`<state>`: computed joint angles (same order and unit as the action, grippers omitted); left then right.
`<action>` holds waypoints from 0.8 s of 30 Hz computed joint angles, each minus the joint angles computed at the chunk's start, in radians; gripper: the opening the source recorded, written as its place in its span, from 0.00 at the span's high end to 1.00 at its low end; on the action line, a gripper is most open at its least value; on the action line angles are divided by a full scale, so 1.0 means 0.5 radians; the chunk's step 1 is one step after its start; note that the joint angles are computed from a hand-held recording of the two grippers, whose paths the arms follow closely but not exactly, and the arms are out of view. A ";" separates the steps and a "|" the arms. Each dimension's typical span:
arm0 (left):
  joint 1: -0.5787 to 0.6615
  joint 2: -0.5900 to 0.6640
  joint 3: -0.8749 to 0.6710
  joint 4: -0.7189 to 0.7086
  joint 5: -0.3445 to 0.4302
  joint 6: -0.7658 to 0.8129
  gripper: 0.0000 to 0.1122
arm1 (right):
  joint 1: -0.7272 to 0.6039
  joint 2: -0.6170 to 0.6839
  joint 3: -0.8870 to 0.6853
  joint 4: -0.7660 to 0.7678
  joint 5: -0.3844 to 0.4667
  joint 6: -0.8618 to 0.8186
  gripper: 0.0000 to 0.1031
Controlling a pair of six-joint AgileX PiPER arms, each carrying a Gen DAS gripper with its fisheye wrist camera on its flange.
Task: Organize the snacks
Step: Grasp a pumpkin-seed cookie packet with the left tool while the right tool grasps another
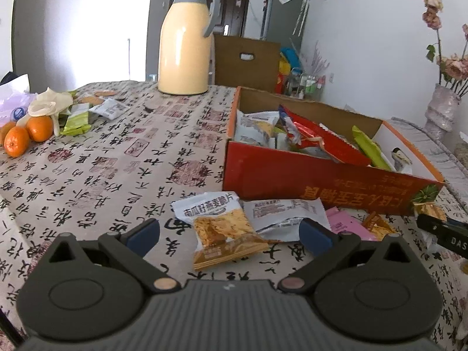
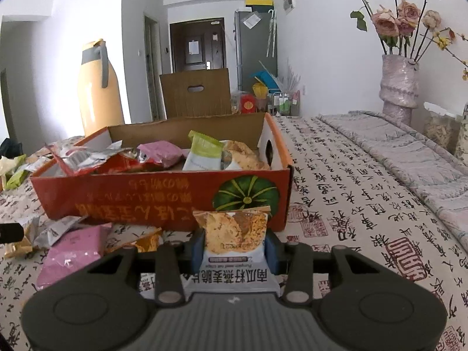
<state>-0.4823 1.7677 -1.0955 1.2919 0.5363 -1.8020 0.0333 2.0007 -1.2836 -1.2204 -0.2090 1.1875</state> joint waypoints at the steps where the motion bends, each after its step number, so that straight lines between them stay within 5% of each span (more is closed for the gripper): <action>1: 0.009 0.000 -0.022 -0.060 0.007 0.060 0.08 | -0.003 -0.002 0.001 0.005 -0.006 -0.004 0.61; 11: 0.126 0.184 -0.475 -0.854 0.321 0.762 0.08 | -0.019 0.002 0.021 0.169 -0.049 -0.154 0.61; 16: 0.155 0.271 -0.587 -0.993 0.375 0.870 0.11 | -0.020 -0.001 0.027 0.207 -0.054 -0.188 0.61; 24: 0.161 0.300 -0.586 -1.074 0.335 0.955 0.36 | -0.021 -0.003 0.031 0.221 -0.057 -0.199 0.61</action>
